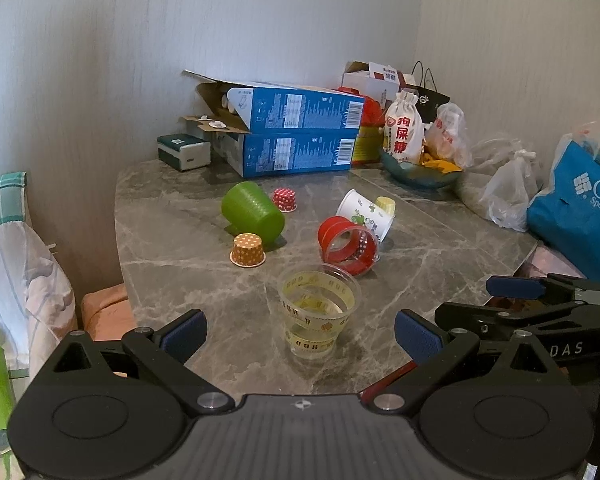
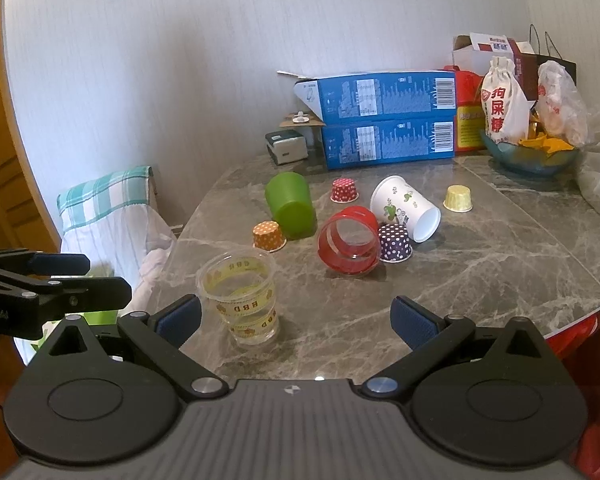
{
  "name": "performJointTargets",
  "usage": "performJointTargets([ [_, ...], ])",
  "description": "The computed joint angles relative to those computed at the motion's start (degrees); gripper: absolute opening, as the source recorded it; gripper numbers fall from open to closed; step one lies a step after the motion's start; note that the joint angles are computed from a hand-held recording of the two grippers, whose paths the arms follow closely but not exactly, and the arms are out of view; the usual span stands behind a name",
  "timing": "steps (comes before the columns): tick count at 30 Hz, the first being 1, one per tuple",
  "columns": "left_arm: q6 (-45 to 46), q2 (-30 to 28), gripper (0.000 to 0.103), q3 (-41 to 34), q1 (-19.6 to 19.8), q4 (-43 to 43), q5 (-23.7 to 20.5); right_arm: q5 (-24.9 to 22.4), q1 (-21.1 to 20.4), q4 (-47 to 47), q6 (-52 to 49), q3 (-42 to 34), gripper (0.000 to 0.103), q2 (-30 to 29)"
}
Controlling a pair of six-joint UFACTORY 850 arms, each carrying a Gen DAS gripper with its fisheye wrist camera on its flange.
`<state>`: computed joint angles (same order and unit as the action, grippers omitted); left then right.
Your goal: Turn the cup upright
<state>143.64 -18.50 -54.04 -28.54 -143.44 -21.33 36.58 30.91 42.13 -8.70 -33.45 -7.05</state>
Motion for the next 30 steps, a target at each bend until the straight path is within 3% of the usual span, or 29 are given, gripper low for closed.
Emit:
performJointTargets([
  [30,-1.8,-1.5,0.101,-1.5,0.1,2.8,0.2,-2.1,-1.3,-6.3,4.9,-0.5,0.102,-0.9],
])
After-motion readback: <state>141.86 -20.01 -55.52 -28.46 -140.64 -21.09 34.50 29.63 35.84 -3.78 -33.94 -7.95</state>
